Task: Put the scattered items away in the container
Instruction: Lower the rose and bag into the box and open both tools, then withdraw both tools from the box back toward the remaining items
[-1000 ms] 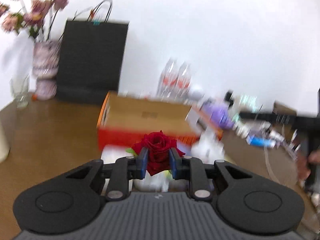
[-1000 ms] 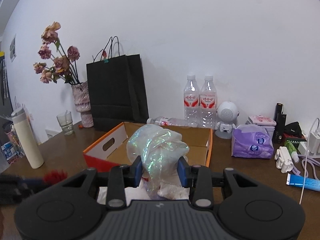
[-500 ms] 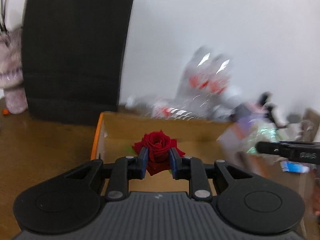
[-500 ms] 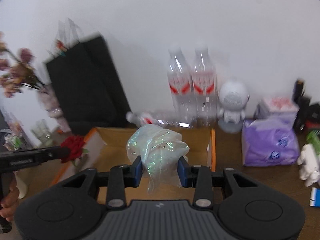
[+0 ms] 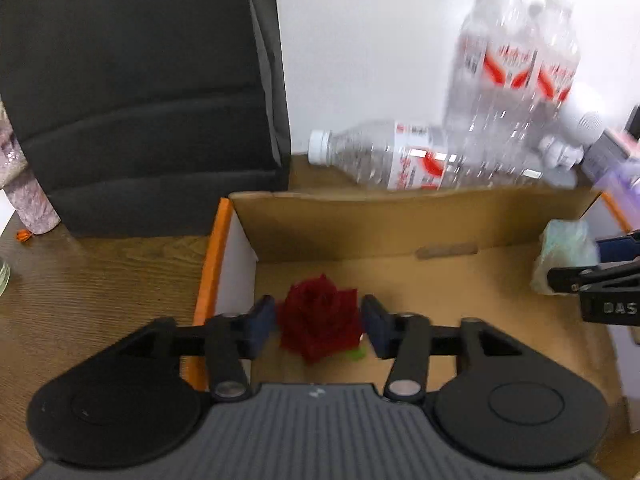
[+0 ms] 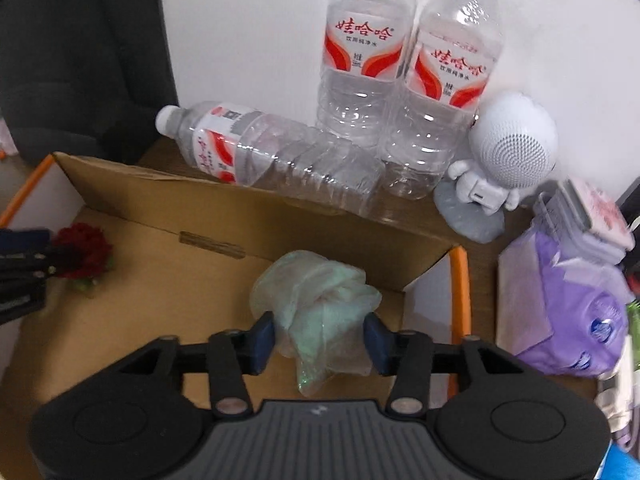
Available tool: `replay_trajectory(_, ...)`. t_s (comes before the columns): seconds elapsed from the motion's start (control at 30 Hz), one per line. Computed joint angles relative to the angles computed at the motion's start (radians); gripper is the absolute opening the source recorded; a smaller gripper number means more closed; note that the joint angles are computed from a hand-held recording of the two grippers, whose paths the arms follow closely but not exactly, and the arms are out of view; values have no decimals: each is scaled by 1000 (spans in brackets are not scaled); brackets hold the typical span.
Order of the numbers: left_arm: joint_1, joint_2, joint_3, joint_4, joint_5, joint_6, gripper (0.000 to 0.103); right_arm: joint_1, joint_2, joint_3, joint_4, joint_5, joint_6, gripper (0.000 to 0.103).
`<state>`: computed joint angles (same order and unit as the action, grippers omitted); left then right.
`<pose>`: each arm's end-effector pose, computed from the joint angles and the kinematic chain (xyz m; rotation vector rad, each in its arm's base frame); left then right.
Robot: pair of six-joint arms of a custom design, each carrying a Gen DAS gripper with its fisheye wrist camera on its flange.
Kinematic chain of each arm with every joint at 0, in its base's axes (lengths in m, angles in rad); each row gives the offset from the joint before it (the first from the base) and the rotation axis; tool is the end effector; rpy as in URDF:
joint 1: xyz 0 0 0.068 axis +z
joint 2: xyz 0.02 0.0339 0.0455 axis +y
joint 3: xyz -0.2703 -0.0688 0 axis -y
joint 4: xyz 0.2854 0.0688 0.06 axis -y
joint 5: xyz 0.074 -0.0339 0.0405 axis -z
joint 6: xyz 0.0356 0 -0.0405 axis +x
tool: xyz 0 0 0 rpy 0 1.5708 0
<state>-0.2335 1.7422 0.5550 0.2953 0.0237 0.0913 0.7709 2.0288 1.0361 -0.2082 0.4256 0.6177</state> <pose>0.2891 -0.0696 0.0523 0.4087 2.4304 -0.0910 0.2858 0.2572 0.0505 -0.0937 2.5883 -0.1199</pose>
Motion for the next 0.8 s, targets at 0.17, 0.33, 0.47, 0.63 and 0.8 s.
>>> replay_trajectory(0.17, 51, -219, -64, -128, 57, 11, 70, 19, -161, -80, -36, 27, 50, 76)
replay_trajectory(0.33, 47, -454, -96, -376, 55, -11, 86, 63, -349, -173, -99, -28, 163, 81)
replay_trajectory(0.47, 26, -682, -148, -573, 42, -71, 97, 137, -450, -229, -146, -58, 286, 81)
replay_trajectory(0.63, 24, -1130, -263, -845, 65, -81, 103, 312, -563, -297, -218, 27, 451, 82)
replay_trajectory(0.8, -52, -1642, -364, -1158, 13, -135, 103, 542, -616, -337, -290, 186, 623, 86)
